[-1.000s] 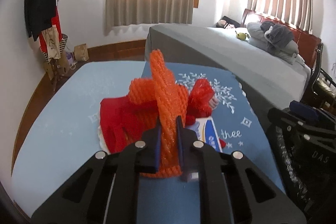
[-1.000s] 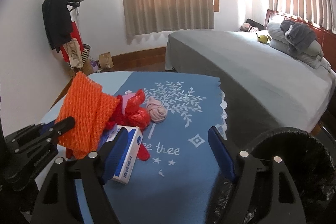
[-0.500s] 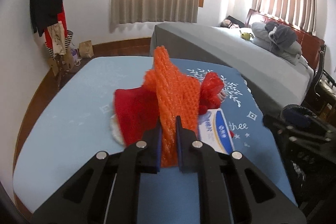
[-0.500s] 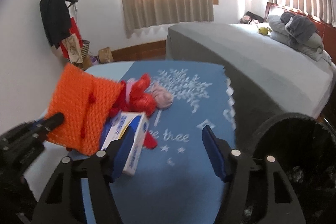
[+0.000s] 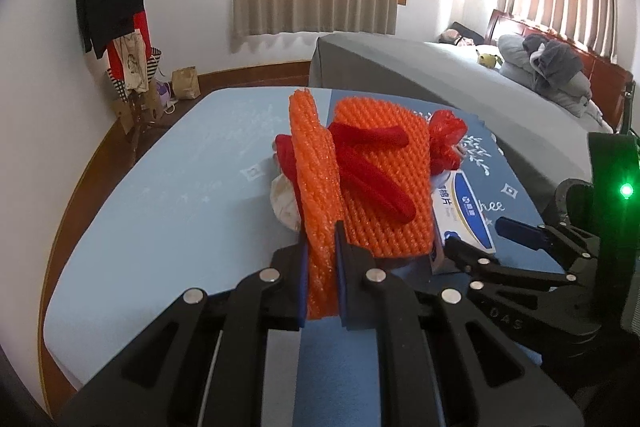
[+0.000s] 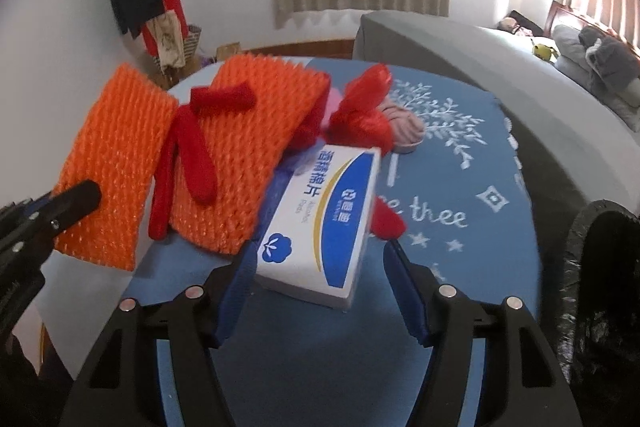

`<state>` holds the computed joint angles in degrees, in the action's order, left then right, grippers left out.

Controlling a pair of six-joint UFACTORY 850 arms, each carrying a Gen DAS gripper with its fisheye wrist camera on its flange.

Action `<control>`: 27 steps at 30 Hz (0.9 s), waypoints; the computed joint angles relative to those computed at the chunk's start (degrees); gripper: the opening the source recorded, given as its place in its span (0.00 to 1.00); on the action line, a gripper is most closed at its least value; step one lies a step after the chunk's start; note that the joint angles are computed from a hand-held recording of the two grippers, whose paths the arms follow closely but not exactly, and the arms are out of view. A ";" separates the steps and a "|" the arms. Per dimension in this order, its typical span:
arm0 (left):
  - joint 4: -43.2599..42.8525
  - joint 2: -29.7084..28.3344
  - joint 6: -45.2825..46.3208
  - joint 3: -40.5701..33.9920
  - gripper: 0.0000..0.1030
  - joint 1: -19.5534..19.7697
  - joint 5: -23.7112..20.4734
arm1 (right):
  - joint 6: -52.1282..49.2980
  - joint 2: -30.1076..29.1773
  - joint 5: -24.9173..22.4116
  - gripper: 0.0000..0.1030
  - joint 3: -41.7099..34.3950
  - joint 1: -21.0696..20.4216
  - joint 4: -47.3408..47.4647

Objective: Collect trash
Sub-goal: 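Grasp the white tissue box with the right gripper while the left holds the orange net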

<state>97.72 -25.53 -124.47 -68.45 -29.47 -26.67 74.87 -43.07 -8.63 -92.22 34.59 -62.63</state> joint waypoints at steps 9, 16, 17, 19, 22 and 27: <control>1.35 -0.14 -1.91 0.27 0.10 0.39 0.27 | 4.11 1.25 -3.42 0.65 0.98 -0.79 -2.62; 1.05 0.49 -1.35 1.10 0.10 0.51 -1.07 | -6.26 -0.40 -0.70 0.68 -0.96 0.14 6.91; 0.96 0.47 -1.35 1.16 0.10 0.43 -1.26 | -8.72 -0.87 -1.03 0.68 -1.53 0.33 9.12; 0.97 0.57 -1.37 1.33 0.10 0.69 -1.18 | -12.73 -1.92 -3.26 0.68 -2.91 0.59 12.69; 1.54 0.57 -2.17 1.49 0.10 0.76 -0.99 | -6.60 -1.24 -4.88 0.68 -1.90 0.25 7.35; 2.17 0.05 -2.73 1.01 0.10 0.57 -0.54 | 1.17 0.17 -5.90 0.69 0.03 -0.69 1.27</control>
<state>99.89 -25.48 -127.20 -67.43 -28.90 -27.21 76.04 -42.90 -14.53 -92.19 33.90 -61.36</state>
